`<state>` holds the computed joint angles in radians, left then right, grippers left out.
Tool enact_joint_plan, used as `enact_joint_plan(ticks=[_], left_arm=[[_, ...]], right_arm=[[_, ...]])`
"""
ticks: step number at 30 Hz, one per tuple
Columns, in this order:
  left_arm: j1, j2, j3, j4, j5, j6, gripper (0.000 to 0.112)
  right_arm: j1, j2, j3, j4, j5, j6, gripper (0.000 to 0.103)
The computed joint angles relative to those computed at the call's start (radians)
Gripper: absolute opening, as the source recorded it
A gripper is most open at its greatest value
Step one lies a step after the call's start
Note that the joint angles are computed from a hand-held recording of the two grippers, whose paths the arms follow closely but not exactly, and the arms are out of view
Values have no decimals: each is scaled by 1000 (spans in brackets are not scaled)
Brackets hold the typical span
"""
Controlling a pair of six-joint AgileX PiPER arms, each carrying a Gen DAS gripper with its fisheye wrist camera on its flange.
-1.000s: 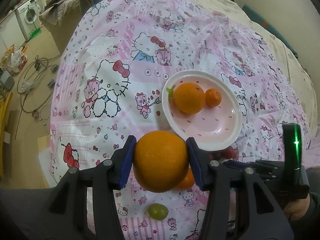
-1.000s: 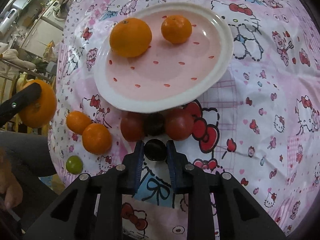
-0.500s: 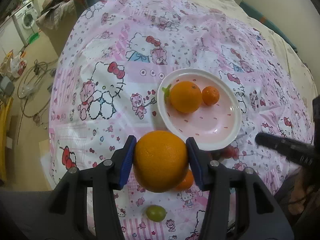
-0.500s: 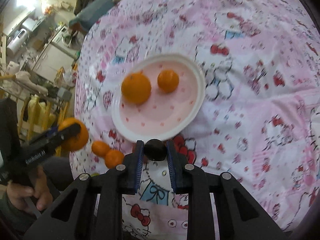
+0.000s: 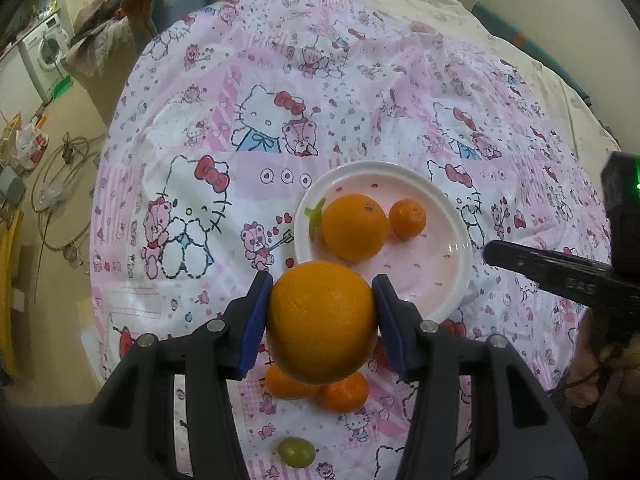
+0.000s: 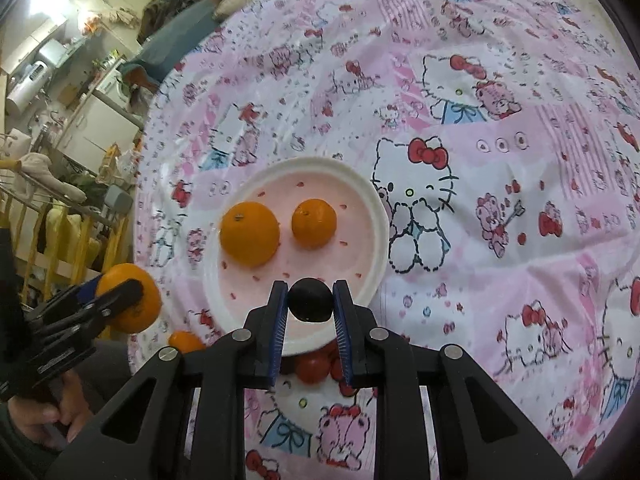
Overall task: Organize fruits
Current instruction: 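Drop the dark grape on the plate with the right tool while the left tool holds the orange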
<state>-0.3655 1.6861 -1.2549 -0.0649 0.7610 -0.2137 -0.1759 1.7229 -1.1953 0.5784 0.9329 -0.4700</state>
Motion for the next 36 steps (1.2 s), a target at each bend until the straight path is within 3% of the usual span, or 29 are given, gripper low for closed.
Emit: enact_joint_plan(ticks=[11,20,27,34,36], left_arm=[[9,52,-12,-20,6,-3,47],[6,71,-28,-1,10,-25,47],[-2,118,-142,19,69,-21,47],[-22,266,-393,27,133,4,47],[-23,313,-463,10,147,17,47]], right_arm=[[72,188,-75,-69,-56,68,24],[52,199,-76,-24,-51,56,27],[12,174,-85,7,-30,55,29],[-67,115,-59,58,-18,18,38],[-91,96,-48,78,-23,3,65]])
